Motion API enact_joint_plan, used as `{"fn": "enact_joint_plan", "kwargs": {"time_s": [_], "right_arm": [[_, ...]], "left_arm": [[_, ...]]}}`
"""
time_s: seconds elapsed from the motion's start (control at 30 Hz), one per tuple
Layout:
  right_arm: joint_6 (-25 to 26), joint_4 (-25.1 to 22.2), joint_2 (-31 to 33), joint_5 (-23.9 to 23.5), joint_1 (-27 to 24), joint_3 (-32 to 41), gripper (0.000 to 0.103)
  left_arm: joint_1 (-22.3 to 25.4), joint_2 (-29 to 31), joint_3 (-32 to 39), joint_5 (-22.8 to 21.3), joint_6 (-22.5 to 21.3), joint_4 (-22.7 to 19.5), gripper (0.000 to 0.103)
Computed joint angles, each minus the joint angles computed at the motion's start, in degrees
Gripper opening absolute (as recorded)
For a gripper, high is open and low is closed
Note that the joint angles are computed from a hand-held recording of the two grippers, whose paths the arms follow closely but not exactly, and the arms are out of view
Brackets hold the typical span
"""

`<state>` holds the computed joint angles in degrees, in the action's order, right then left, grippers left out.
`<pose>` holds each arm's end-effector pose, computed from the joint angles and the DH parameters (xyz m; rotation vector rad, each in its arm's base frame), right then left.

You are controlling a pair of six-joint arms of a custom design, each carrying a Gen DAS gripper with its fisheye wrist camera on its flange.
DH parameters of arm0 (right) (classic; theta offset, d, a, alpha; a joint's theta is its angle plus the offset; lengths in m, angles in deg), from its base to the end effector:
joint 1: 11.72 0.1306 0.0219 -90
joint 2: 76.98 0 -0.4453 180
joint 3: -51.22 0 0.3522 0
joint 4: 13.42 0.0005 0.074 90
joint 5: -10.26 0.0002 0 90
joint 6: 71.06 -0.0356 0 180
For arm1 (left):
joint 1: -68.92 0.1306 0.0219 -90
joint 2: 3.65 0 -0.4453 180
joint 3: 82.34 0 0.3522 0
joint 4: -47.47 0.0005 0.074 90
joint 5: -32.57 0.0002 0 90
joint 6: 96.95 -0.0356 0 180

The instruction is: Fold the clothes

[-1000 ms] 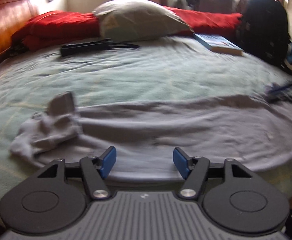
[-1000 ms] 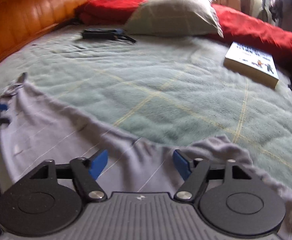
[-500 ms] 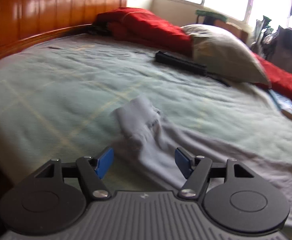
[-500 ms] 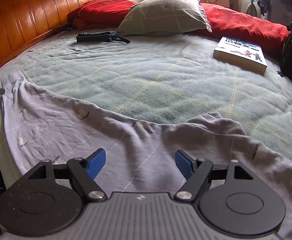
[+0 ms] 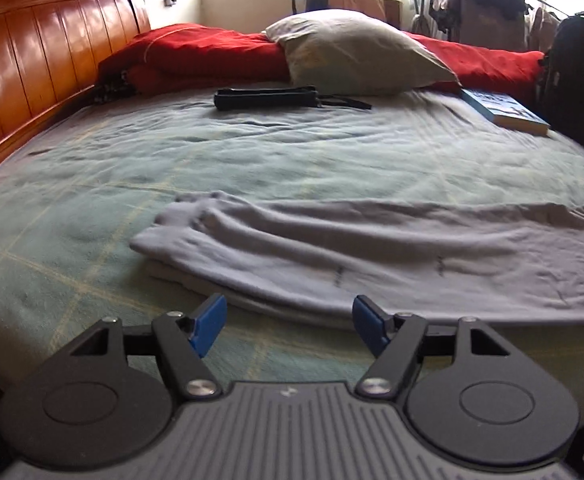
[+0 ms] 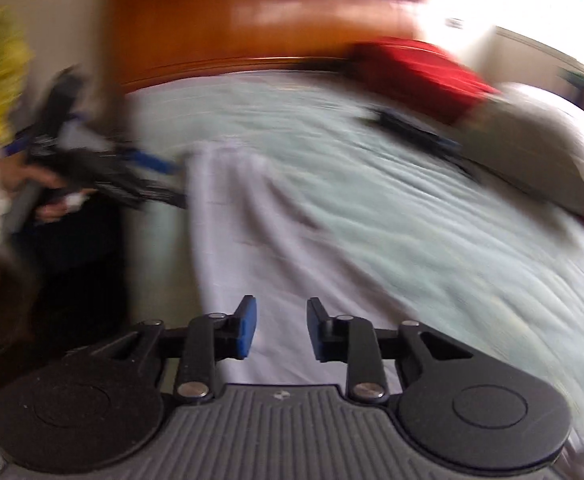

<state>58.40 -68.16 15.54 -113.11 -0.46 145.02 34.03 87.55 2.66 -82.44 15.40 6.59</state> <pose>0.4427 0.1076 0.4999 -1.2153 2.0218 0.4936 0.3804 -0.2475 0.4598 0.0516 2.2959 0.0146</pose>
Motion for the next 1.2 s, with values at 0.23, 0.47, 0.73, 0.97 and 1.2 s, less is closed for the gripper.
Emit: {"fn": "enact_joint_plan", "kwargs": {"time_s": [0.23,0.47,0.73,0.97,1.2], "right_arm": [[5.9,1.4,3.4,6.4,8.8,0.1,0.029],[5.6,0.0,5.2,8.5,8.9,1.3,0.007],[5.8,-2.9,5.5,7.9,7.0,3.3,0.003],[6.5,-3.5,4.6,7.3,6.4,2.0,0.002],[5.3,-1.7,4.1,7.3,7.3,0.7,0.019]], "left_arm": [[0.6,-1.9,-2.6,0.9,2.9,0.8,0.075],[0.5,-2.2,-3.8,1.6,2.5,2.5,0.076],[-0.6,-1.8,-3.4,2.5,0.7,4.8,0.079],[-0.9,-1.5,-3.2,2.9,0.3,5.5,0.08],[-1.2,-1.4,-3.0,2.9,0.5,5.0,0.08]]}}
